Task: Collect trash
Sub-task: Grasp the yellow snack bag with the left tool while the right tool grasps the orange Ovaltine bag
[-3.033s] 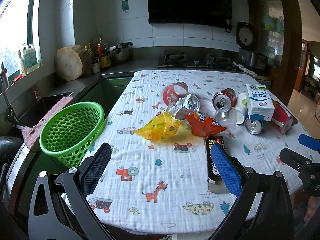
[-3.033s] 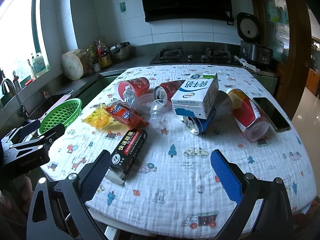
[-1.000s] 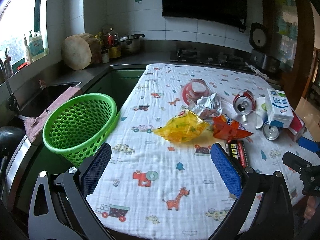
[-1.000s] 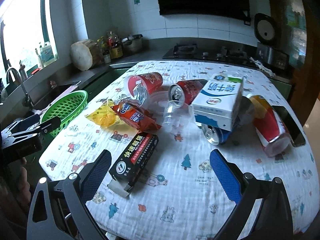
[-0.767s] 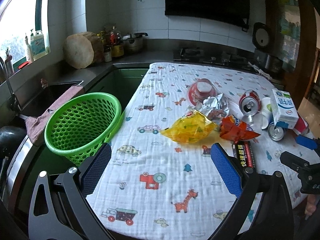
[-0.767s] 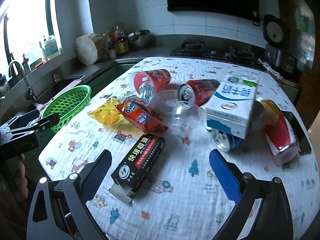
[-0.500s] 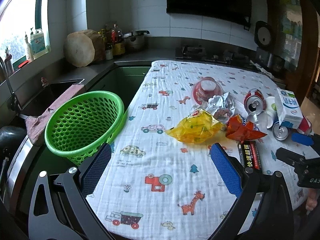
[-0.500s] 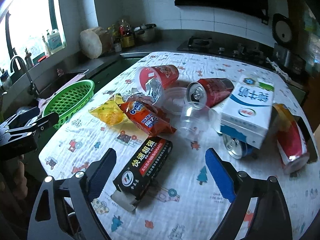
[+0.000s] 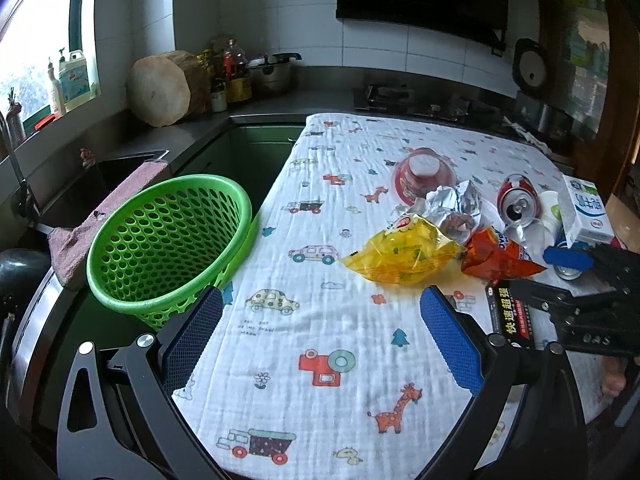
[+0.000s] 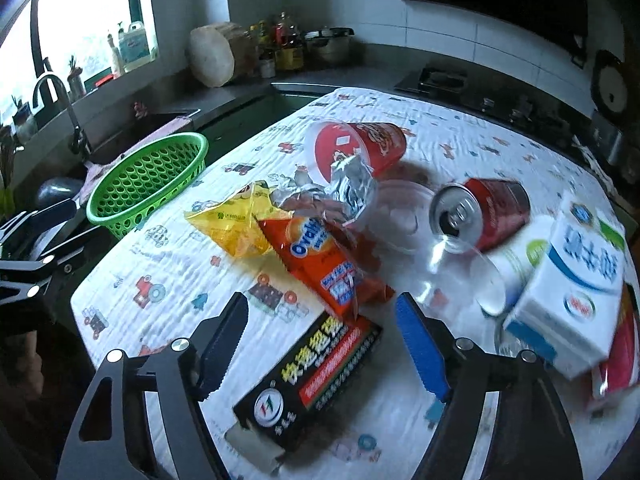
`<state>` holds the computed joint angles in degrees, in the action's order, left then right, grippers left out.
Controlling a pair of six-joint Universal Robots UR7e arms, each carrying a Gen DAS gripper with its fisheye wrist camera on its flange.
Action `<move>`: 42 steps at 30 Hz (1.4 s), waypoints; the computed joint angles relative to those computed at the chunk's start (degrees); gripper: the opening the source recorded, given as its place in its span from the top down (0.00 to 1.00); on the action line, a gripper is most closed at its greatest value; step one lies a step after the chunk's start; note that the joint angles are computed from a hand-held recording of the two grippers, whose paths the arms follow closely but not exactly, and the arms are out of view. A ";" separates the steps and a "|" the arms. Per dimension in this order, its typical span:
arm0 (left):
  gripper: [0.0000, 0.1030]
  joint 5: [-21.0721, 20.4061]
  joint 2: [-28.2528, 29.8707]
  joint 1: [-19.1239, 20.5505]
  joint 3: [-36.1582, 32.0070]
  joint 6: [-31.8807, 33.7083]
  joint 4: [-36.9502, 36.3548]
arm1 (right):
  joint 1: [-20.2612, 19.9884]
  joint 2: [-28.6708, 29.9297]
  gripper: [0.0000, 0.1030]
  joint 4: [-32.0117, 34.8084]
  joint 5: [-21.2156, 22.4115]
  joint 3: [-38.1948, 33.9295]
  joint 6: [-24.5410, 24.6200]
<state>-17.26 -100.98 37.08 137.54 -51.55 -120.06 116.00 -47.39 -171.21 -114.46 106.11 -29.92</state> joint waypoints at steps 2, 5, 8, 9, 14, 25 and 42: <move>0.06 -0.24 0.35 0.30 0.02 1.56 -1.41 | 0.08 1.18 0.30 1.00 -0.62 -1.57 -0.76; 0.06 -0.45 1.46 1.06 0.02 4.92 -4.71 | 0.09 3.11 0.33 2.34 -1.72 -3.86 -1.93; 0.06 -1.60 2.74 2.11 0.09 9.97 -10.18 | 0.01 4.66 0.36 2.85 -2.97 -5.47 -2.85; 0.06 -2.31 3.17 2.58 0.04 11.97 -12.35 | -0.05 4.89 0.38 2.84 -3.00 -5.67 -2.93; 0.06 -4.57 6.12 4.54 -0.35 21.42 -21.32 | -0.81 5.91 0.45 4.25 -2.69 -7.39 -2.45; 0.06 -12.97 14.50 9.75 -3.71 44.64 -37.70 | -1.33 5.12 0.60 4.97 -0.76 -7.76 -1.57; 0.21 -19.04 23.25 16.19 -10.17 55.55 -43.83 | -1.24 1.52 0.61 5.34 3.09 -6.41 0.65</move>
<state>-36.30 -77.73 53.27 127.37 4.00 -163.89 114.76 -45.87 -165.87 -111.37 99.70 -29.27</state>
